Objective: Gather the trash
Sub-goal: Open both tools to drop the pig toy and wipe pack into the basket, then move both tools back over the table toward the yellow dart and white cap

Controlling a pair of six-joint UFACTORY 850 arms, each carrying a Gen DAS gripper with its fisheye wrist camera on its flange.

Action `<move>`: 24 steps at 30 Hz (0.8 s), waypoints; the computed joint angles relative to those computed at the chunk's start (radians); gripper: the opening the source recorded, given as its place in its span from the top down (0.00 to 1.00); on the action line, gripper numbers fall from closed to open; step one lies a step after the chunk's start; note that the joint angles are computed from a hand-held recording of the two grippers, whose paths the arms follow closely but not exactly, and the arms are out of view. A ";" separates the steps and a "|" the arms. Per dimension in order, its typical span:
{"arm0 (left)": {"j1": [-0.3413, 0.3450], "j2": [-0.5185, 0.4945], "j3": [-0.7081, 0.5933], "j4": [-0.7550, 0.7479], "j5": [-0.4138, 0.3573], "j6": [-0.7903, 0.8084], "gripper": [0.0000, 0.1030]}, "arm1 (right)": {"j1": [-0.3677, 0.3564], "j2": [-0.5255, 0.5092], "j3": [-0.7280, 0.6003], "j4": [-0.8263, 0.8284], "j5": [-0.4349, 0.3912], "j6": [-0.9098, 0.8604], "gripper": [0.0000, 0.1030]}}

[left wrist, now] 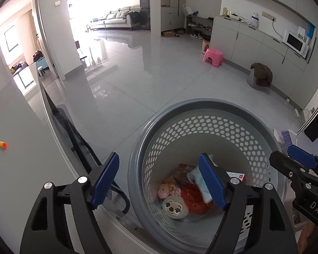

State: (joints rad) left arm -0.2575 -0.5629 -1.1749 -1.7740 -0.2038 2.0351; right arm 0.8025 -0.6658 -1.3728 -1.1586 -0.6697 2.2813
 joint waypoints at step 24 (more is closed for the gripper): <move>0.015 0.005 0.011 0.005 -0.032 0.000 0.22 | 0.022 0.026 0.021 -0.012 -0.026 0.025 0.39</move>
